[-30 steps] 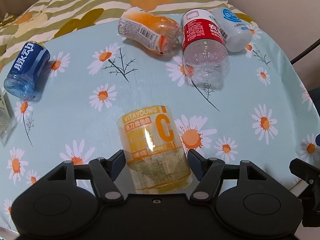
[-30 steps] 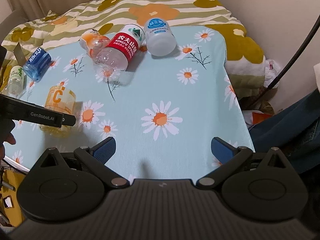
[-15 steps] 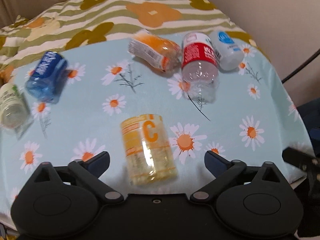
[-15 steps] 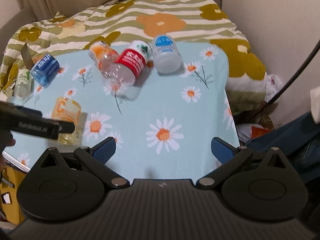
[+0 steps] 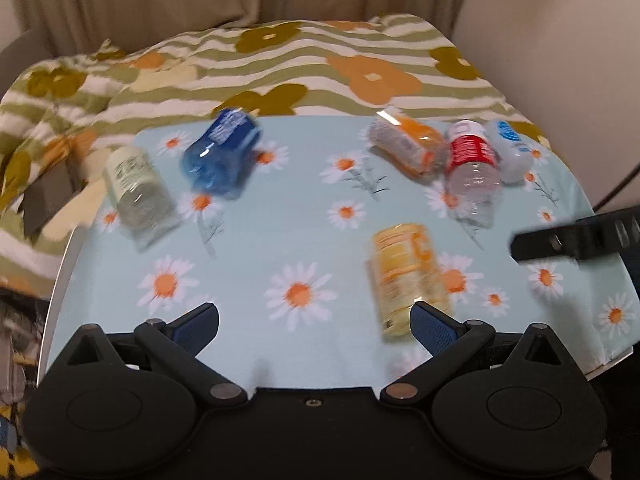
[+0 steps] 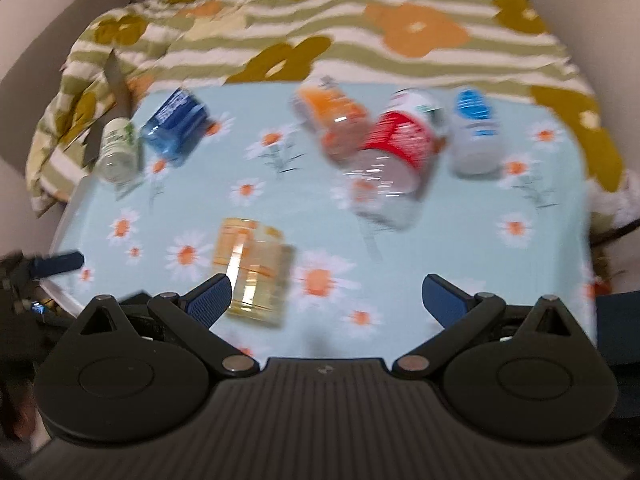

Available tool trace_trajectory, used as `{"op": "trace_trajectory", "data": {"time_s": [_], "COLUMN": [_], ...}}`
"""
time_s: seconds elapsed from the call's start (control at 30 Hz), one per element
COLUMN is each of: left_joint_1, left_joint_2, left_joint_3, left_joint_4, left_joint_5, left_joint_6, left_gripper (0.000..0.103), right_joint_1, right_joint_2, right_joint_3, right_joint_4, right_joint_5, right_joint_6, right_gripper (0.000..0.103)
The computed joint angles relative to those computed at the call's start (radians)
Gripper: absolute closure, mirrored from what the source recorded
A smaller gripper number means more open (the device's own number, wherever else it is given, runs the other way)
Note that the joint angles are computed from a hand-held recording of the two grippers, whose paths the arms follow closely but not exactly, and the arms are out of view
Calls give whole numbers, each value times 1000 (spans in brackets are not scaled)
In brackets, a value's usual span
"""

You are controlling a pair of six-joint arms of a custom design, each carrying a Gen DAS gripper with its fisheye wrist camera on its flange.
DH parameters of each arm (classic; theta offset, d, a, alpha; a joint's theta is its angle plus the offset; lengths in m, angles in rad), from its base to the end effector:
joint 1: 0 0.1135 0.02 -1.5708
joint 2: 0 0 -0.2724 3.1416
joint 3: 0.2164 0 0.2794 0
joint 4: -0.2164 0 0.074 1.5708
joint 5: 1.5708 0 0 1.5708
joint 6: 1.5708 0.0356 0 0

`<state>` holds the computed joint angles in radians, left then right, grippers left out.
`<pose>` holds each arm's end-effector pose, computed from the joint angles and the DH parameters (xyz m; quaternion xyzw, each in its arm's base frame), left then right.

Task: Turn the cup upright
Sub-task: 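Grasp the cup with the right tool while the left tool holds it, then rotate the held cup open end up with the right tool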

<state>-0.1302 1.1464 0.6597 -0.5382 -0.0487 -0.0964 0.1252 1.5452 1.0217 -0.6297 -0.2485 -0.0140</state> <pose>0.2322 -0.0287 0.1935 0.0097 0.9627 -0.0072 0.2704 0.3197 0.0491 0.2022 -0.0931 0.9666 0.1325 0.1986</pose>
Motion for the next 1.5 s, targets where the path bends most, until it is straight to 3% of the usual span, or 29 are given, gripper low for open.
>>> {"op": "trace_trajectory", "data": {"time_s": [0.37,0.5,0.6,0.7,1.23,1.37,1.5], "left_joint_1": [316,366,384,395,410,420,424], "left_joint_2": [-9,6,18,27,0,-7,6], "left_joint_3": [-90,-90,-87,-88,-48,-33,-34], "left_joint_4": [-6,-3,-1,-2,-48,-51,-36], "left_joint_5": [214,236,241,247,266,270,277], "left_joint_6": [159,207,233,247,262,274,278], "left_gripper": [0,0,0,0,0,0,0], "right_joint_1": [117,114,105,102,95,90,169], "right_joint_2": [390,458,485,506,385,253,64], "right_joint_3": [306,351,369,379,277,155,-134], "right_joint_4": [-87,-102,-111,-113,-47,91,501], "right_joint_5": [-32,-61,-93,-110,-120,-129,51], "right_joint_6": [137,190,217,232,234,289,372], "right_gripper": [0,7,13,28,33,32,31]}}
